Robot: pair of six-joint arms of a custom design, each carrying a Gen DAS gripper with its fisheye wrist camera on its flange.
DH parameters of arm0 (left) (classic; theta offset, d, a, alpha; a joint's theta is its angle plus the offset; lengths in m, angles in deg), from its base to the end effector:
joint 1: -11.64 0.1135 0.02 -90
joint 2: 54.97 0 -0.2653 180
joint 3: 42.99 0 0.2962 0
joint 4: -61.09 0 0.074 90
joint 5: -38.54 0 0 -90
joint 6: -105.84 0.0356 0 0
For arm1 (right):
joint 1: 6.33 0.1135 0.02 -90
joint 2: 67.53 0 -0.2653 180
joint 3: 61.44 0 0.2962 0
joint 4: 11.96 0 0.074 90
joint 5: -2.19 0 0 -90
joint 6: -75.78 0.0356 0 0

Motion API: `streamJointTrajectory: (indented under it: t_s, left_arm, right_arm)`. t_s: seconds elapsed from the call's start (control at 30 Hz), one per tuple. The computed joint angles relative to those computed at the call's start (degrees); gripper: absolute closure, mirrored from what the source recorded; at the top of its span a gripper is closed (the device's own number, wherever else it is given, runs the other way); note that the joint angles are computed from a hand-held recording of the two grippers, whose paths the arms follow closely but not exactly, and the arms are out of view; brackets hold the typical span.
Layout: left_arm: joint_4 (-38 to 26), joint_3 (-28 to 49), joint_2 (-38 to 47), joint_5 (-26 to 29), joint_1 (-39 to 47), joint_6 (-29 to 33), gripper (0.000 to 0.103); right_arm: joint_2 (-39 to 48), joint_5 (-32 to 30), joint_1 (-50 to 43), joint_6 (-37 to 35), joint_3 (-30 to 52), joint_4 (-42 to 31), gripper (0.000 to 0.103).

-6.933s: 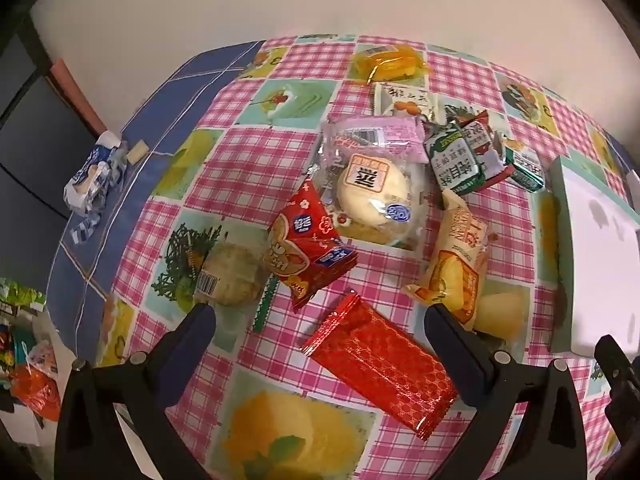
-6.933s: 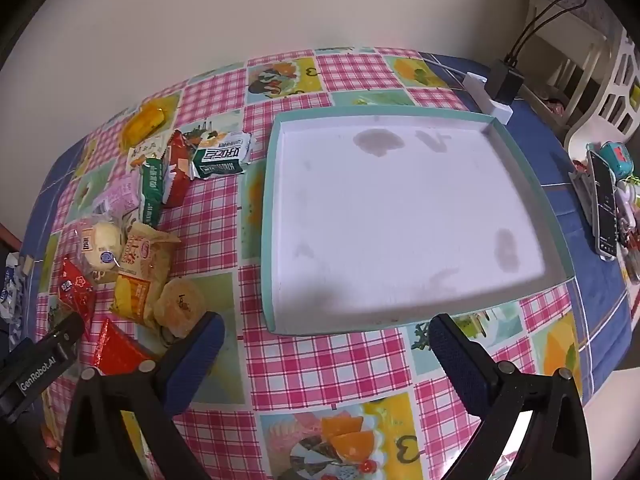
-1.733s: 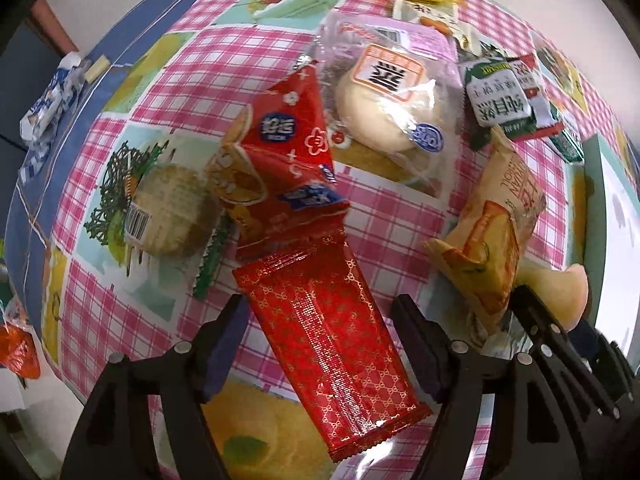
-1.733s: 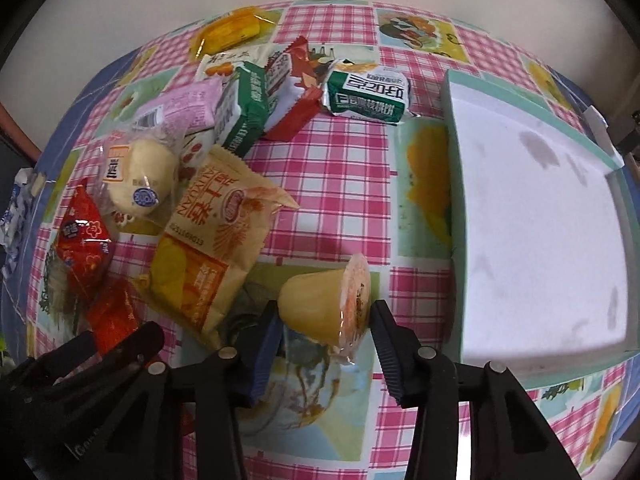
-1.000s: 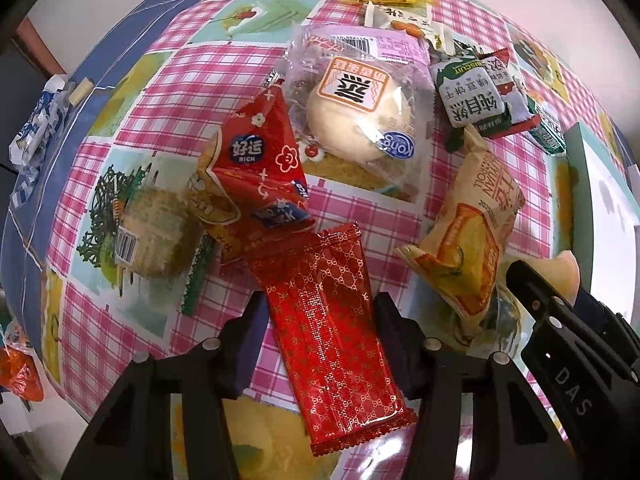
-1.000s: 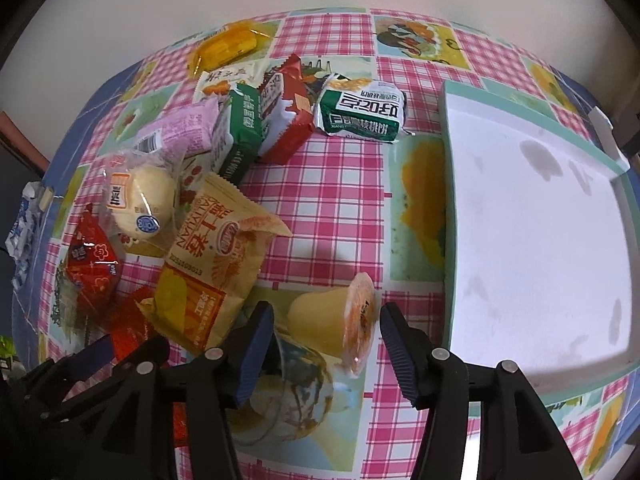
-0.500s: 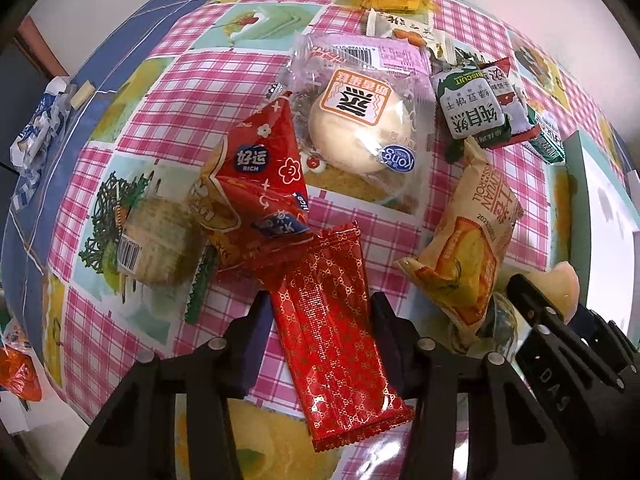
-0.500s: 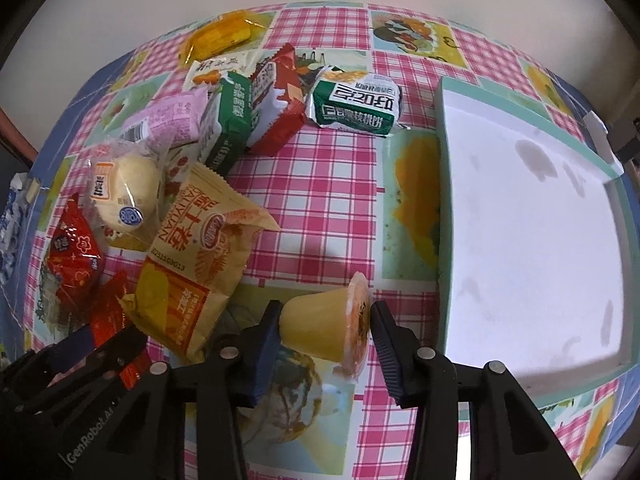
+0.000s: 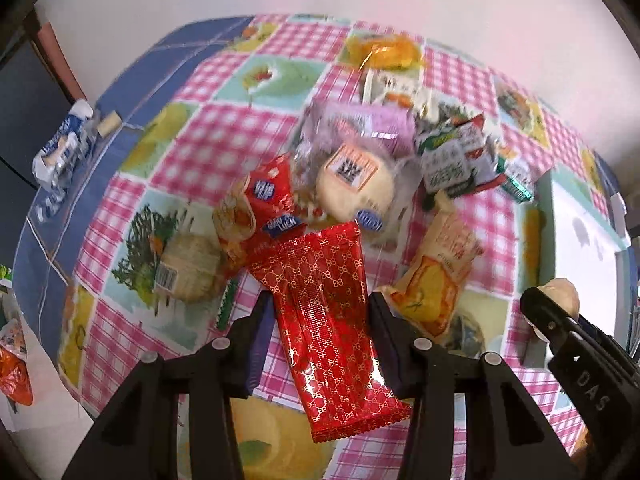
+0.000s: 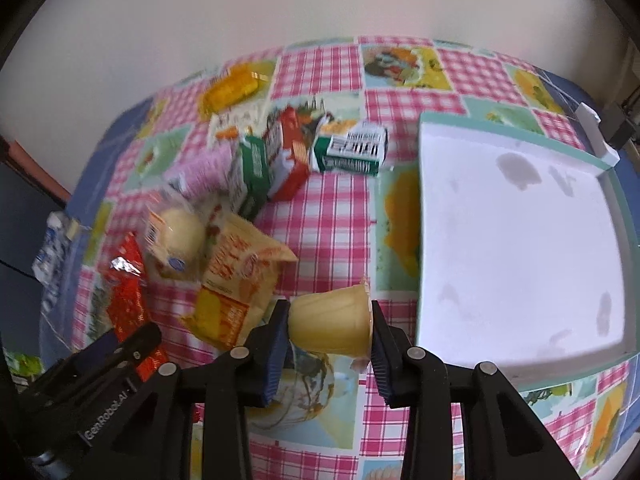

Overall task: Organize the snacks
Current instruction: 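Carry red packet in left tool and jelly cup in right tool over white tray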

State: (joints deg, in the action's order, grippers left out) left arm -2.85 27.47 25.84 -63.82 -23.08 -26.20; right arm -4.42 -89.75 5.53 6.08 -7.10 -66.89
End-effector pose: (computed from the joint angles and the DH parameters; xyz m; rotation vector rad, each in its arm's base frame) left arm 0.2497 -0.1637 0.2175 -0.2200 2.7857 -0.0022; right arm 0.2359 0.0508 0.2067 0.1881 2.6948 0.2188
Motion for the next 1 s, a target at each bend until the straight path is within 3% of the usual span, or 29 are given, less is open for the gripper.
streamJointTrajectory:
  t_s: [0.27,0.57,0.8,1.0]
  left_arm:
    - [0.94,3.53,-0.71,-3.81,-5.06,-0.94,0.054]
    - [5.02,22.23,18.71,-0.10,-10.64,4.65,0.054]
    - [5.55,37.66,33.84,3.99,-12.65,6.83,0.061]
    - [5.06,46.70,41.05,5.34,-12.70,8.85,0.061]
  right_arm:
    - [-1.10,-0.16,-7.04,-0.86,1.75,-2.58,0.064]
    - [-1.09,1.44,-22.68,-4.83,2.59,-2.60,0.063]
    - [5.18,0.83,-33.66,-7.73,4.82,1.49,0.063]
    - [10.61,0.30,-38.40,-7.66,7.17,2.51,0.063]
